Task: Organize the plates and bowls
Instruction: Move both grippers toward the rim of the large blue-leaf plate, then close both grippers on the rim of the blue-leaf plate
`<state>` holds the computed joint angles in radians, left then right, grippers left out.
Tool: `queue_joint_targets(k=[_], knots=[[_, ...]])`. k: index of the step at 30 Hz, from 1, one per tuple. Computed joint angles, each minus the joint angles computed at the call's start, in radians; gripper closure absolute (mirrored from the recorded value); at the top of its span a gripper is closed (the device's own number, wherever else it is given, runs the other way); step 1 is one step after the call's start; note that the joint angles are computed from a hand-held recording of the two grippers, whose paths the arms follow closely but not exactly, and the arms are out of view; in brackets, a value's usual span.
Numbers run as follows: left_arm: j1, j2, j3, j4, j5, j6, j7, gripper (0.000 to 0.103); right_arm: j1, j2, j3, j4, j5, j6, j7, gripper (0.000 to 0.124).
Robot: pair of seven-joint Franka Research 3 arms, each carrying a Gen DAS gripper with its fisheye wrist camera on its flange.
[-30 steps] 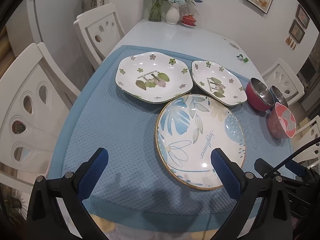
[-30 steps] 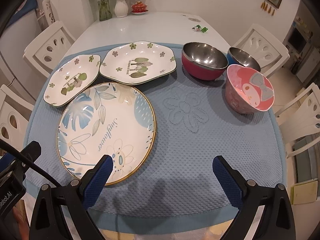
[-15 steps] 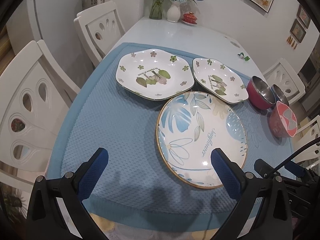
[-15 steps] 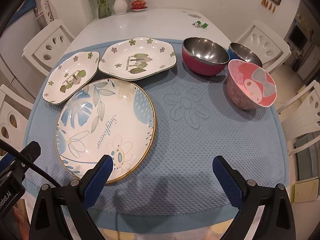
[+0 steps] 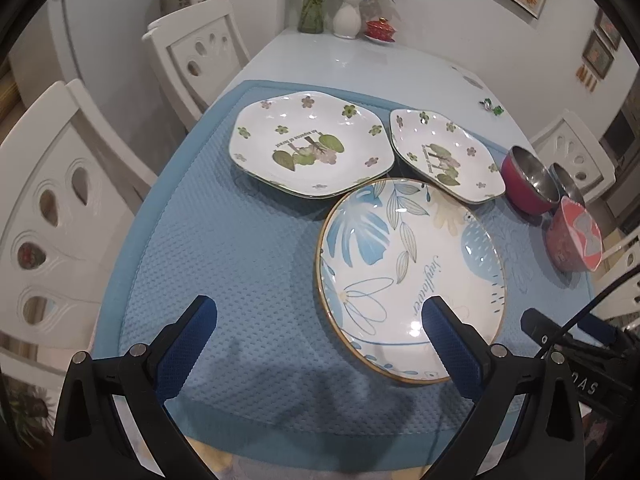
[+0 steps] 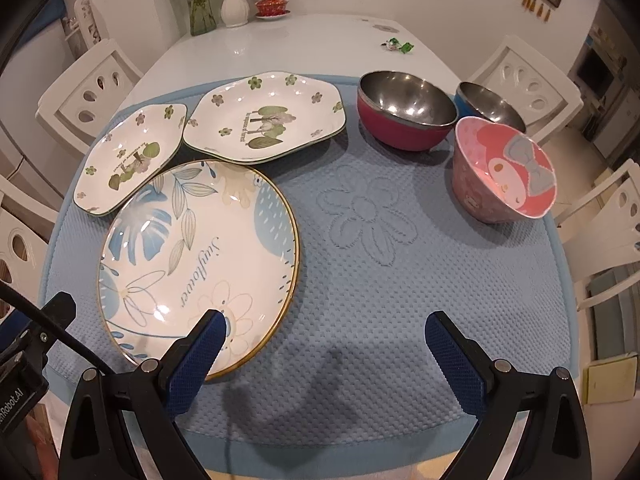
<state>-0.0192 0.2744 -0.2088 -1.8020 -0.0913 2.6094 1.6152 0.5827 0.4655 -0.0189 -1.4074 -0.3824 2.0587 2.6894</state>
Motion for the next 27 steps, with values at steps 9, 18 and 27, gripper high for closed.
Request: queue_joint_targets(k=[9, 18, 27], knots=[[0.023, 0.133, -0.024, 0.112, 0.018, -0.012, 0.058, 0.006, -0.059, 0.032, 0.003, -0.059, 0.089, 0.194, -0.131, 0.025], [0.058, 0.240, -0.070, 0.242, -0.102, -0.116, 0.140, 0.029, -0.084, 0.084, -0.010, -0.028, 0.179, 0.273, -0.213, 0.039], [0.050, 0.275, -0.068, 0.281, -0.111, -0.143, 0.160, 0.053, -0.106, 0.134, -0.003, 0.012, 0.273, 0.294, -0.291, 0.076]])
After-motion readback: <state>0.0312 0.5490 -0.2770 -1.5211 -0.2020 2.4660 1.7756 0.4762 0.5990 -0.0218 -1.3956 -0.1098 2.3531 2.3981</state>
